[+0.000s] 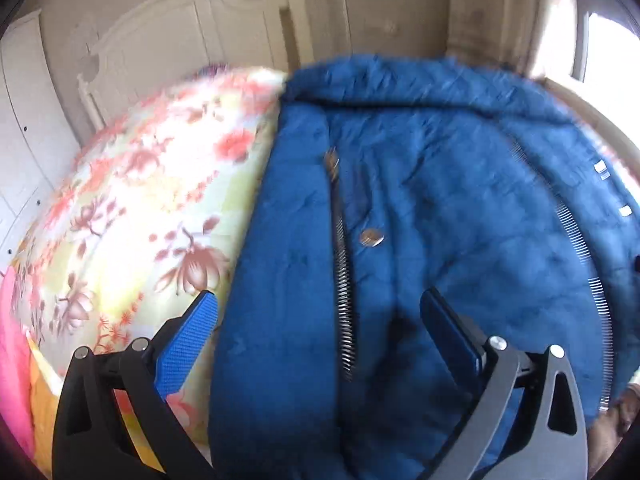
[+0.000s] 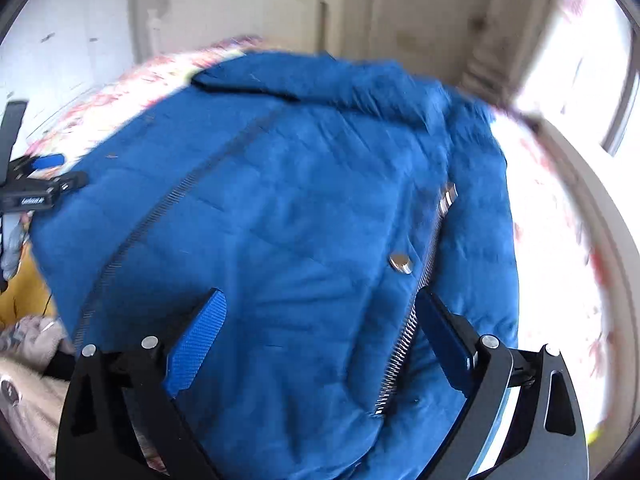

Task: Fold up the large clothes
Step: 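Grasp the jacket hem with both tools and lift it toward the collar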

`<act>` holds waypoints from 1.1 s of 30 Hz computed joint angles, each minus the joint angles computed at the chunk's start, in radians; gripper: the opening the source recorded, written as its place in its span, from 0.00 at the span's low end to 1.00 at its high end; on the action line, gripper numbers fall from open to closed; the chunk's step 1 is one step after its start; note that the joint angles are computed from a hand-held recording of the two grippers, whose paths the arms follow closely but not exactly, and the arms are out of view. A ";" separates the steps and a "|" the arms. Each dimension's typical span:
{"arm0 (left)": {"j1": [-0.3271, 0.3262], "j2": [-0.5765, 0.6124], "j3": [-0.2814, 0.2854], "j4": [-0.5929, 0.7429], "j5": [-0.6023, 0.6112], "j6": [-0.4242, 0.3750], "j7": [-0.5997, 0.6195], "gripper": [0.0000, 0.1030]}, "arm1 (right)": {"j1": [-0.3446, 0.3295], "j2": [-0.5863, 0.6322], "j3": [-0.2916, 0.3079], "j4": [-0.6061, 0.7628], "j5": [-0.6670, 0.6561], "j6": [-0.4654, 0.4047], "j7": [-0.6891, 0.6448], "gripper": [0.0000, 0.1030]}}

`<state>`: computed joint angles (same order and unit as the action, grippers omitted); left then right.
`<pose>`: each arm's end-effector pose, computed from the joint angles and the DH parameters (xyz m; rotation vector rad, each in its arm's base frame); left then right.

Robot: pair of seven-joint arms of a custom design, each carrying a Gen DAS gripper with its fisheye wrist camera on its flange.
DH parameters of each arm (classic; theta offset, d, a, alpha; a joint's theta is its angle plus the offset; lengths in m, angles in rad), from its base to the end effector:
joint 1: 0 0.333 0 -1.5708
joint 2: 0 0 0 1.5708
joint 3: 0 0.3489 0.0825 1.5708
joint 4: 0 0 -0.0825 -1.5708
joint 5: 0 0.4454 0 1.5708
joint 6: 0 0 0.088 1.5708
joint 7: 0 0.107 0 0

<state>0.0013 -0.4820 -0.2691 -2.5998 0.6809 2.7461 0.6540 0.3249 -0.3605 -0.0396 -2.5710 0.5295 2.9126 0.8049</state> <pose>0.4432 -0.1507 0.4657 -1.7863 1.6469 -0.5431 0.4811 0.1083 0.4567 -2.1737 1.1823 -0.5427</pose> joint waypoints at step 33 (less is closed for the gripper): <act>-0.058 -0.213 0.122 -0.257 -0.258 0.077 0.196 0.98 | -0.005 -0.213 -0.253 -0.224 0.216 -0.129 -0.055 0.69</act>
